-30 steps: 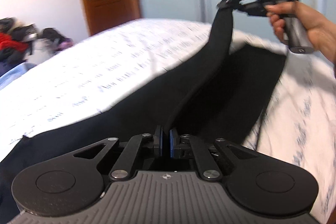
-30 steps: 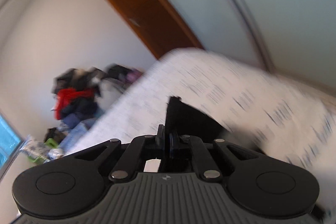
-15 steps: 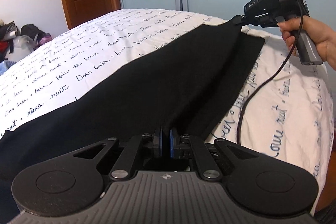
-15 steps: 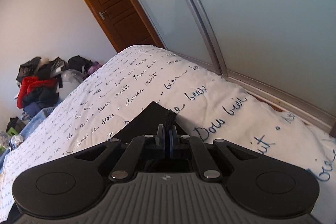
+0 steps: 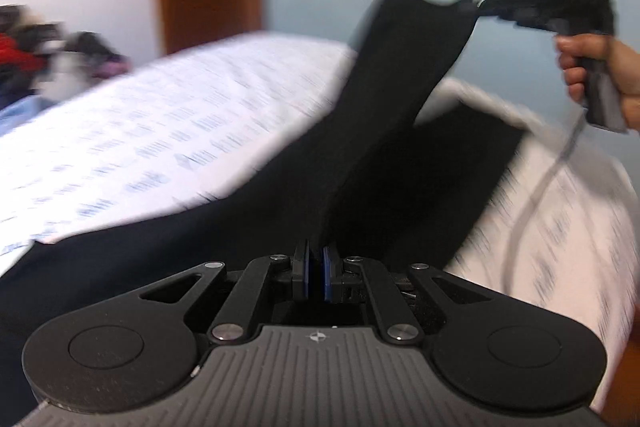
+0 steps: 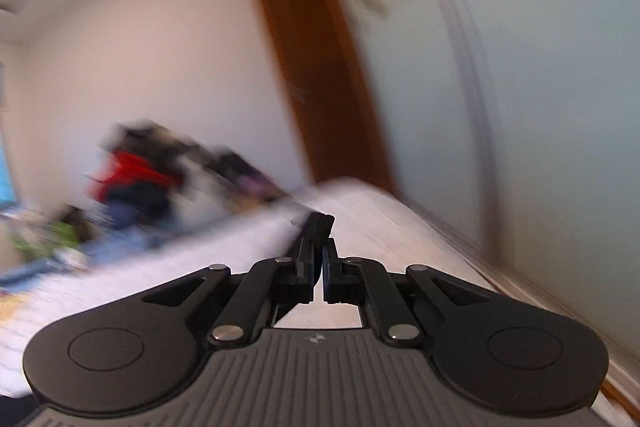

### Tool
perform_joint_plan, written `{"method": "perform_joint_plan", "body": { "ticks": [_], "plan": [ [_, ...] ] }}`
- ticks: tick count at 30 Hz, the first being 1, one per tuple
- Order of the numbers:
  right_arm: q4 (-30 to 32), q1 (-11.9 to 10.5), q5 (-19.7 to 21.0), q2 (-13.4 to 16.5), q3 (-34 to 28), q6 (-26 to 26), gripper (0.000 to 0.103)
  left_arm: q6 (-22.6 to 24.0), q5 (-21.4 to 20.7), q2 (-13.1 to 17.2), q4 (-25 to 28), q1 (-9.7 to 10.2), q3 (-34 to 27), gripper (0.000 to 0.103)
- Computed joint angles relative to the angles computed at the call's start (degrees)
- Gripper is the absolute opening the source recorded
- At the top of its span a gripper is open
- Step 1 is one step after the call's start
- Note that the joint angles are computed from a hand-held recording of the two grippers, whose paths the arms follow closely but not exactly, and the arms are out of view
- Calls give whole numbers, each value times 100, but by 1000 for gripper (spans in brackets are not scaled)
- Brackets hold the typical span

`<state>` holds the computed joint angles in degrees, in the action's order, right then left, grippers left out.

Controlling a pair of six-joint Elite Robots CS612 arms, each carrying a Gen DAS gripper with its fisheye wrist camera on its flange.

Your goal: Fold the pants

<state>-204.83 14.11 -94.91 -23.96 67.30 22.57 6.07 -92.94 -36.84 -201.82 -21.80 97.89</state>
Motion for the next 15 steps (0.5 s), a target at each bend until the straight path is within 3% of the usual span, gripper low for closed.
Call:
{"method": "perform_joint_plan", "body": {
  "ticks": [2, 6, 11, 15],
  "plan": [
    [647, -49, -273, -123, 401, 478, 5, 389, -55, 5, 85, -46, 51, 13],
    [798, -128, -233, -173, 863, 1166, 5, 754, 149, 14, -85, -149, 156, 13],
    [730, -15, -555, -244, 965, 800, 5, 693, -123, -54, -190, -64, 227, 13],
    [751, -30, -536, -279, 1076, 854, 5, 850, -201, -56, -101, -68, 233, 13]
  ]
}}
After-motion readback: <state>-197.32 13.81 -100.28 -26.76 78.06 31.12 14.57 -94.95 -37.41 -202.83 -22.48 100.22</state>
